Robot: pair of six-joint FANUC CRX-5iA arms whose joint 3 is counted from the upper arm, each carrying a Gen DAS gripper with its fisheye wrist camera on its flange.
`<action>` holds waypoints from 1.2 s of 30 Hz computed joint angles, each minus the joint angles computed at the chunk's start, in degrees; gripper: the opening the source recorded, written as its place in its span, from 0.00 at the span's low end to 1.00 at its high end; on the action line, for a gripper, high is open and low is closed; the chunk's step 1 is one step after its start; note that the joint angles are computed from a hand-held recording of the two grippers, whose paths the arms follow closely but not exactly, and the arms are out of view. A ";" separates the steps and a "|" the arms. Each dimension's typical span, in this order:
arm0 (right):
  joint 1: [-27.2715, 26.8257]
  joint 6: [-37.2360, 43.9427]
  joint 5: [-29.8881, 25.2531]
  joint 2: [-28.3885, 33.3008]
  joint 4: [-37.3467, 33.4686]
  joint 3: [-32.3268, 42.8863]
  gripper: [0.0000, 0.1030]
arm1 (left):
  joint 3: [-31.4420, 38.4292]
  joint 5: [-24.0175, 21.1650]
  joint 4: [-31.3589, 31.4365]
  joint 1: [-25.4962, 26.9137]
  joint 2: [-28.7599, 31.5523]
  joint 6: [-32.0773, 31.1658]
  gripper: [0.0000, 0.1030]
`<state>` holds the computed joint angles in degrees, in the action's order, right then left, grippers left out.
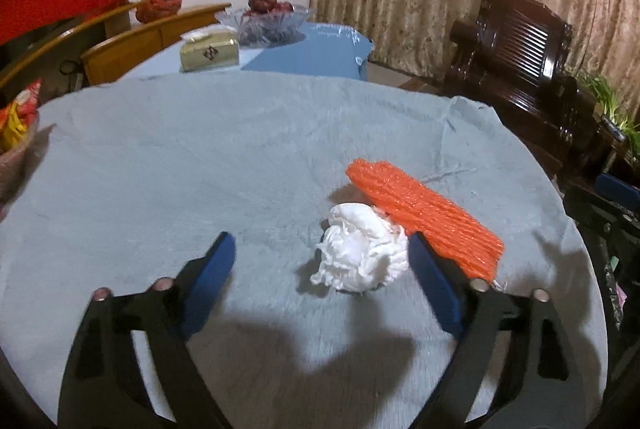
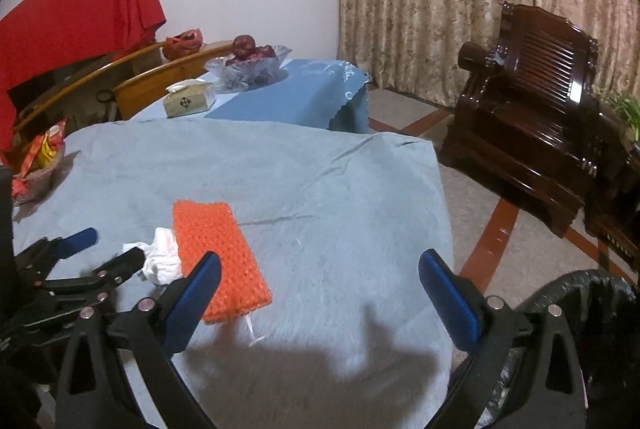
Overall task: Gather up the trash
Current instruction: 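Grasp the white tissue with the left tool while the right tool grasps the orange mesh strip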
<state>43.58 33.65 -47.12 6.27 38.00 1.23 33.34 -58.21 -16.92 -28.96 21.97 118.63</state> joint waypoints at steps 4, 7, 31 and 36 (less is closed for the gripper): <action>-0.74 1.48 -0.19 0.81 -1.18 0.82 0.94 | -0.10 0.45 4.96 1.53 1.46 -3.52 0.67; -1.12 2.25 0.49 1.04 -1.96 0.98 0.94 | -2.03 2.44 10.76 3.00 1.71 -7.43 0.41; 1.31 12.91 -3.71 10.81 -14.36 13.03 0.93 | -7.70 1.11 1.82 3.93 -5.02 -1.55 0.25; 0.75 17.52 -4.97 11.51 -20.48 14.66 0.78 | -8.05 1.53 1.92 4.03 -4.98 -1.16 0.27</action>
<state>44.32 51.17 -52.08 17.78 17.51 15.89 25.29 -56.68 -15.00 -24.93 16.99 117.47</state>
